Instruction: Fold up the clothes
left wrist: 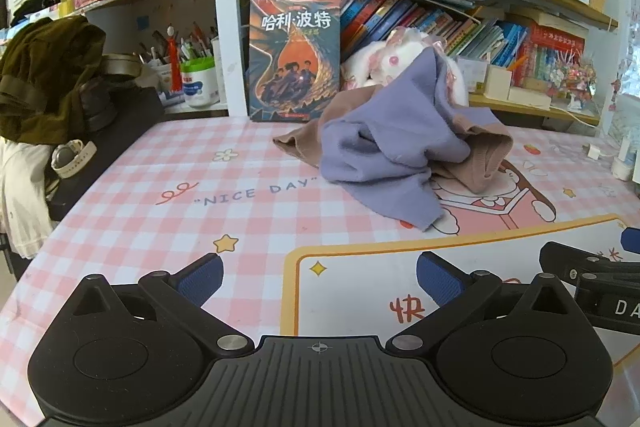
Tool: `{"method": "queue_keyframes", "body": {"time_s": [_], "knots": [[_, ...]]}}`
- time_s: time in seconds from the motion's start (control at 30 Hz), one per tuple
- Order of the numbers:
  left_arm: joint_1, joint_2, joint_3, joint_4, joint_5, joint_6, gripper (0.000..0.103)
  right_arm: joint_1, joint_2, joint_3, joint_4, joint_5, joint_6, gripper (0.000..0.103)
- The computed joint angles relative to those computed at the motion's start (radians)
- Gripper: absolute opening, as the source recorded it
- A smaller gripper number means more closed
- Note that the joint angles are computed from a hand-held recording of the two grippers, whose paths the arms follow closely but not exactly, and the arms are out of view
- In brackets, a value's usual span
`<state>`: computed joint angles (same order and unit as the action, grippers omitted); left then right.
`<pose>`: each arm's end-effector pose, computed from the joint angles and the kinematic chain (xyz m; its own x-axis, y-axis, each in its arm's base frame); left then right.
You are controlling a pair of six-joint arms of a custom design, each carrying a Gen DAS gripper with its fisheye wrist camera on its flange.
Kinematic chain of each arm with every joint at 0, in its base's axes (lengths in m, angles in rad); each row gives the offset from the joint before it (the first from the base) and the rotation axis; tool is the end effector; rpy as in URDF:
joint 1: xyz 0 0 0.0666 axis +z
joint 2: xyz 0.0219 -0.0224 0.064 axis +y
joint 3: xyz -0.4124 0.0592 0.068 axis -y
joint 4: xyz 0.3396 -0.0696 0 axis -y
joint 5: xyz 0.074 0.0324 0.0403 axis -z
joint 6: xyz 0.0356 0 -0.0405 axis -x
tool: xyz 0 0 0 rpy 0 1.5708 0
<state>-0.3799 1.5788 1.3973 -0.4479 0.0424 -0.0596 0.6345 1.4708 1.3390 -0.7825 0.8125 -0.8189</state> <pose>0.4782 -0.1930 0.4165 -0.5218 0.2724 -0.8084 0.4342 0.9005 0.0232 0.3739 0.2426 0.4250 -0.4728 0.2757 -0.8369 0.4313 0.9007 0.0530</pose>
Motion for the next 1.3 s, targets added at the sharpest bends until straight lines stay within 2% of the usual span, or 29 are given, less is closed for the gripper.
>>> {"method": "queue_keyframes", "body": {"time_s": [1.3], "knots": [[-0.001,0.016,0.015,-0.029,-0.005,0.021,0.103,-0.001,0.006,0.011,-0.024,-0.011,-0.009,0.103]]}}
